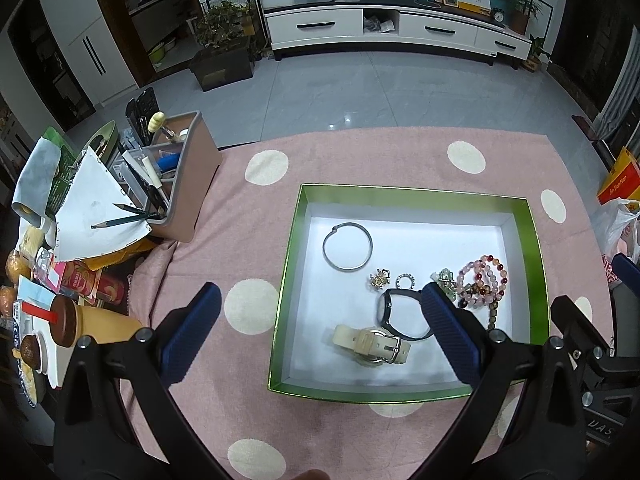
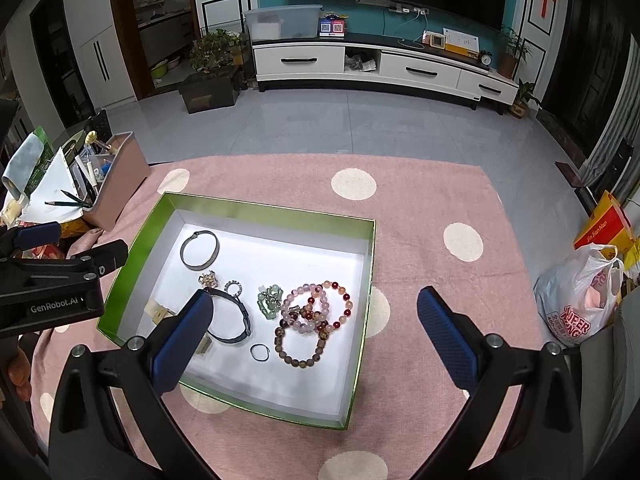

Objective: Organize jewelry

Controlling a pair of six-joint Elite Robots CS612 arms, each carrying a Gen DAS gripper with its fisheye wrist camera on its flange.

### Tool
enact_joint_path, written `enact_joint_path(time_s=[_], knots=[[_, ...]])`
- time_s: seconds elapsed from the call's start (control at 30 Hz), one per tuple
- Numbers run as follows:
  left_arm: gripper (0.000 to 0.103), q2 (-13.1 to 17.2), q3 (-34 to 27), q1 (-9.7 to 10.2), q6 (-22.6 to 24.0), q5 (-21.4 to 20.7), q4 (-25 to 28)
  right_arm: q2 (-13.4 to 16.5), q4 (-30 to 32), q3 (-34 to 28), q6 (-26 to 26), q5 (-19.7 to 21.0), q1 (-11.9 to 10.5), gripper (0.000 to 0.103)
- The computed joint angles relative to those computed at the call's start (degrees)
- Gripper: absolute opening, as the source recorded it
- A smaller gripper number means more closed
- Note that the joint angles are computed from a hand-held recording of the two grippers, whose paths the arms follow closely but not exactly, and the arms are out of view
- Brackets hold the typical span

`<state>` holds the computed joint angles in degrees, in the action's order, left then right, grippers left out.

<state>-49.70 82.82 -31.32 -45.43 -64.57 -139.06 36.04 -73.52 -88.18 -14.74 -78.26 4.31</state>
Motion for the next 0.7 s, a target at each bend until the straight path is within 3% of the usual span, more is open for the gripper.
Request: enact_joint_path(time_s=[0.7], knots=[[0.101, 0.0, 0.3, 0.09, 0.6, 0.1, -0.3, 0.2, 0.0, -0.2, 0.1, 0.0, 0.1, 0.102]])
